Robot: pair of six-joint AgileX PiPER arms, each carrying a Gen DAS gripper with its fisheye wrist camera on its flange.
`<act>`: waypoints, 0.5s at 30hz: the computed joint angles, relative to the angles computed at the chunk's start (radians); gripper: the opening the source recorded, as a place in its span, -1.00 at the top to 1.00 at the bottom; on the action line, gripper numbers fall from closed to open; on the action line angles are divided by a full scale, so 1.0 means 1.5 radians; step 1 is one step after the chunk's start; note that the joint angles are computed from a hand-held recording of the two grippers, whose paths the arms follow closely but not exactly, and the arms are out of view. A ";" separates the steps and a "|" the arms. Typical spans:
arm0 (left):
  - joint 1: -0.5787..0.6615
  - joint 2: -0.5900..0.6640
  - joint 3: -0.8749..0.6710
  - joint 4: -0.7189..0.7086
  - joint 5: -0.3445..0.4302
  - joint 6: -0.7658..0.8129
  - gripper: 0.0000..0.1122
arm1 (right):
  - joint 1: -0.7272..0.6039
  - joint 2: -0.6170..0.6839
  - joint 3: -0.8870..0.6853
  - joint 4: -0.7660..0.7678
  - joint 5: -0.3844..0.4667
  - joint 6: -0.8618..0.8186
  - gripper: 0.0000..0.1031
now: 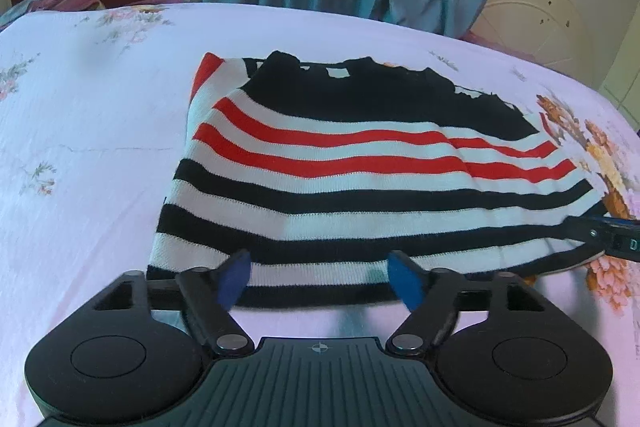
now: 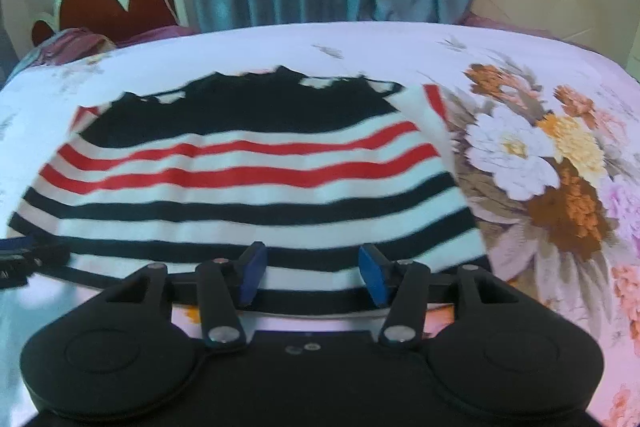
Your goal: Fold small clothes
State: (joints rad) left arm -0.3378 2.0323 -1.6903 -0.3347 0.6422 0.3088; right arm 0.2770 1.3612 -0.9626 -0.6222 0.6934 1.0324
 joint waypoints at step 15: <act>0.097 0.013 0.025 -0.216 0.087 -0.006 -0.45 | 0.041 0.099 -0.117 0.000 -0.010 0.030 -0.18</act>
State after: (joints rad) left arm -0.1922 2.0519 -1.6529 -0.6587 0.7730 0.2994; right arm 0.3388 1.5093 -1.1376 -0.6224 0.6778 1.0780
